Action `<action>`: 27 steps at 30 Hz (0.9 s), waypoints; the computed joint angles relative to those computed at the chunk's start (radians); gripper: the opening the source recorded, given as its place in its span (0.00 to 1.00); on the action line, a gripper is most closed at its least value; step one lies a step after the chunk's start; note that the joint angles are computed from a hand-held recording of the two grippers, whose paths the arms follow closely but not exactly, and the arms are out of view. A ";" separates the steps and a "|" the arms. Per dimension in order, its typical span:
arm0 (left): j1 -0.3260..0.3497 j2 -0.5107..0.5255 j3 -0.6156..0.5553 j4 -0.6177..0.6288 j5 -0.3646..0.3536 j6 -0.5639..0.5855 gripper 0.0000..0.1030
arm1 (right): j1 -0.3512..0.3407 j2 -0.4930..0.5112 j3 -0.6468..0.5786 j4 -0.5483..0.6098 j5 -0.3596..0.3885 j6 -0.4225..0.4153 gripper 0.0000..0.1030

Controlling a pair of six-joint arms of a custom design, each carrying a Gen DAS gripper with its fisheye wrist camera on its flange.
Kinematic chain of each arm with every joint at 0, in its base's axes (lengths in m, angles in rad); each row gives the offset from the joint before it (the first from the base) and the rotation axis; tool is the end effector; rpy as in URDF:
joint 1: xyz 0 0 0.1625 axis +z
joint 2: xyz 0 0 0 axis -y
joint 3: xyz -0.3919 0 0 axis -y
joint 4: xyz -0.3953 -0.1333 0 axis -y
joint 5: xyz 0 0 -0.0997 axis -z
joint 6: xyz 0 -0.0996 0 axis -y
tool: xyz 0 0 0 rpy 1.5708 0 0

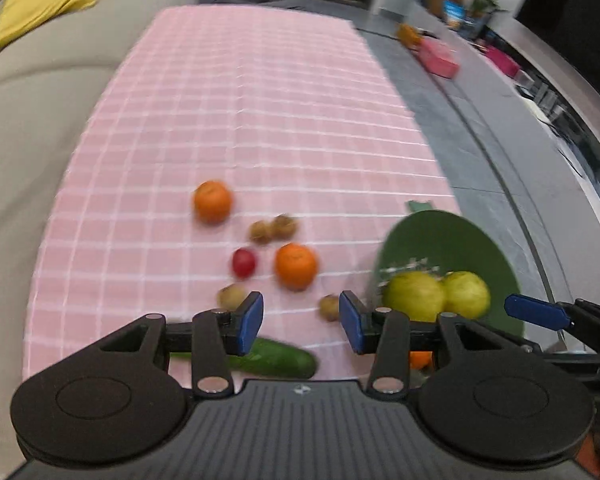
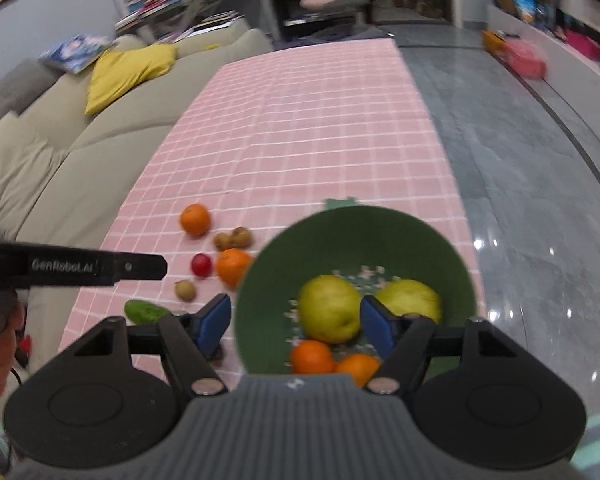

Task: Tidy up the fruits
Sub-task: 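Withdraw both tools from the colander toward the remaining fruit, then lower the left tool onto the green cucumber and close around it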

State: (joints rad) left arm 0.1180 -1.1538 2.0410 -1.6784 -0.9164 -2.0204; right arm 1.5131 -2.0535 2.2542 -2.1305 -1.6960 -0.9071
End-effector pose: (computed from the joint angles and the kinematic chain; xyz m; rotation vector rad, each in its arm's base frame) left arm -0.3980 -0.2425 0.0880 -0.3388 2.3161 -0.9332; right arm 0.1014 -0.3399 0.3733 1.1414 -2.6025 0.3742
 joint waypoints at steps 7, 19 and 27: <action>-0.026 -0.100 0.126 -0.036 -0.132 -0.217 0.50 | 0.068 0.021 0.056 -0.018 -0.030 -0.010 0.48; -0.050 -0.172 0.266 -0.168 -0.165 -0.528 0.68 | 0.141 0.097 0.113 -0.082 -0.069 -0.109 0.26; 0.003 -0.120 0.286 -0.302 -0.127 -0.627 0.68 | 0.165 0.185 0.126 -0.188 -0.109 -0.119 0.27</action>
